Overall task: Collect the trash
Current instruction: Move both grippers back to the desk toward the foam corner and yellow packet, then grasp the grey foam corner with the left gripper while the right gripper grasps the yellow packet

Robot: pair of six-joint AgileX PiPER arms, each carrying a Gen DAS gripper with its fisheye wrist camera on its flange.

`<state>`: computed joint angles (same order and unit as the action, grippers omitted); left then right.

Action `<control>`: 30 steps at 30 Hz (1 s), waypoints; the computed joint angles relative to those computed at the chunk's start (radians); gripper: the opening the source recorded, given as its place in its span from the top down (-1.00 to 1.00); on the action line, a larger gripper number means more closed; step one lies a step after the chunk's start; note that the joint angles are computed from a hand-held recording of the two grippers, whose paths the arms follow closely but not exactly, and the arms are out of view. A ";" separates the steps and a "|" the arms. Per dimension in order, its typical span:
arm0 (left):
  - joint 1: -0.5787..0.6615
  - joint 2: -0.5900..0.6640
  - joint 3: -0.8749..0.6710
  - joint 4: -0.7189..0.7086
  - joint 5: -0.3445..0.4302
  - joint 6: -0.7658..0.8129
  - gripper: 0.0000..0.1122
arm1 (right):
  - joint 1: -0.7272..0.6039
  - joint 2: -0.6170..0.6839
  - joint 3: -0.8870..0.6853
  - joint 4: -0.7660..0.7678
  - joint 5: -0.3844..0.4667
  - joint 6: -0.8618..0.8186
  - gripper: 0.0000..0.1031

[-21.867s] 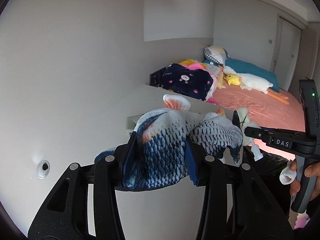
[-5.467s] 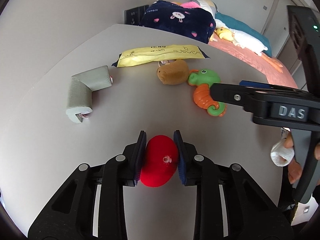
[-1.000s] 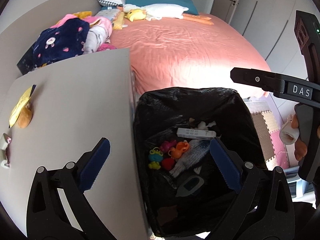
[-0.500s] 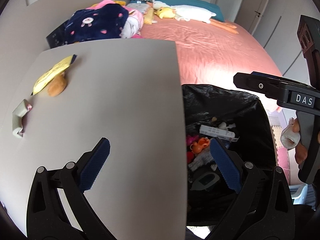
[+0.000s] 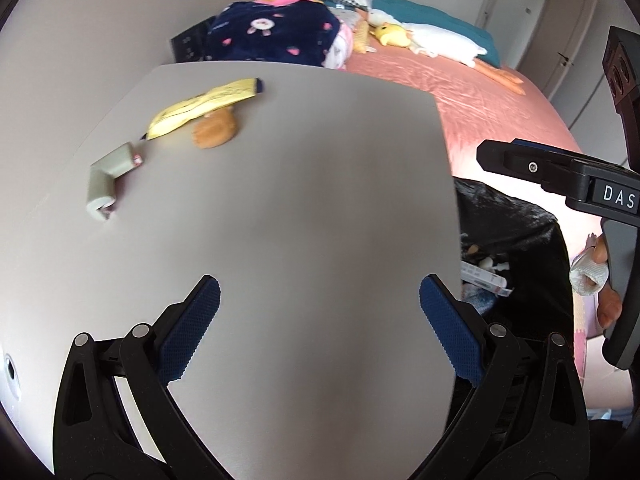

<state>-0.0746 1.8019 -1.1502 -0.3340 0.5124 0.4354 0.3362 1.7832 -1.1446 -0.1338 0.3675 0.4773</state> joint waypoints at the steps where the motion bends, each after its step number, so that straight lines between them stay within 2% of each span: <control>1: 0.012 -0.001 0.002 0.004 -0.001 -0.004 -0.72 | 0.009 0.018 -0.025 0.009 0.005 -0.011 -0.65; 21: 0.222 0.080 -0.081 -0.033 0.012 0.028 -0.72 | 0.109 0.314 -0.490 0.041 0.196 -0.102 -0.65; 30: 0.277 0.179 -0.229 -0.008 0.062 -0.015 -0.72 | 0.125 0.534 -0.877 0.046 0.379 -0.172 -0.65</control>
<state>0.2025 1.9810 -1.3792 -0.3422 0.5744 0.4204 0.4610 2.3168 -2.0211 -0.0880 0.7468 0.3052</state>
